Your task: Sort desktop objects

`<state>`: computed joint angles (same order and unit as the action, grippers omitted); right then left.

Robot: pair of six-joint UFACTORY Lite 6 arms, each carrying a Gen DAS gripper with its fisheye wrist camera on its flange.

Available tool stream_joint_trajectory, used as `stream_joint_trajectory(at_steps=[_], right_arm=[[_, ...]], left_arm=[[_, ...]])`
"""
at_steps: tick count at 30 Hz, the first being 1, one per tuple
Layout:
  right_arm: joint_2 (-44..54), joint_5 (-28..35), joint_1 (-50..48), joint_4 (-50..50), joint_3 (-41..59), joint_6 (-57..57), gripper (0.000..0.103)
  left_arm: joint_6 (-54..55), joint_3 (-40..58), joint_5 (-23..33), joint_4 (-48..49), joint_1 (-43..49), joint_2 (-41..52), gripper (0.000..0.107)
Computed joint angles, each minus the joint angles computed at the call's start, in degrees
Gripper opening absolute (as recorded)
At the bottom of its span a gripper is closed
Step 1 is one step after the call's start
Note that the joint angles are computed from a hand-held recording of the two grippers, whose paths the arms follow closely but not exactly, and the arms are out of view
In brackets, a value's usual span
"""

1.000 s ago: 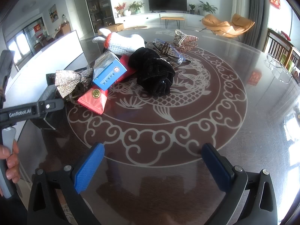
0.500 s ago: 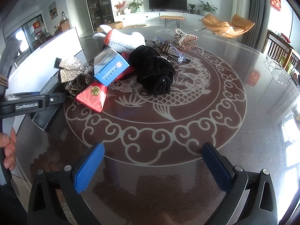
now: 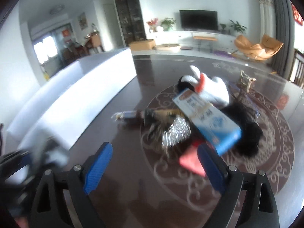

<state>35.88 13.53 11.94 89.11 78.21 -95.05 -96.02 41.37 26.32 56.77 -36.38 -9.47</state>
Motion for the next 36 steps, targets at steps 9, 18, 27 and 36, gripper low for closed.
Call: stream_joint_trajectory(at_steps=[9, 18, 27, 36], right_arm=[[4.5, 10.5, -7.0, -22.2, 9.6, 22.1, 0.047], [-7.1, 26.8, 4.9, -33.3, 13.5, 34.9, 0.047], [9.5, 24.1, 28.1, -53.2, 33.5, 55.5, 0.052], [-8.0, 18.0, 19.1, -28.2, 8.1, 31.1, 0.093]], left_arm=[[29.7, -10.2, 5.2, -23.9, 10.8, -26.2, 0.058], [74.0, -7.1, 4.7, -51.8, 43.6, -26.2, 0.058], [81.2, -3.4, 2.4, -49.2, 57.0, -10.6, 0.061], [61.0, -8.2, 3.2, -33.8, 48.0, -20.5, 0.066]])
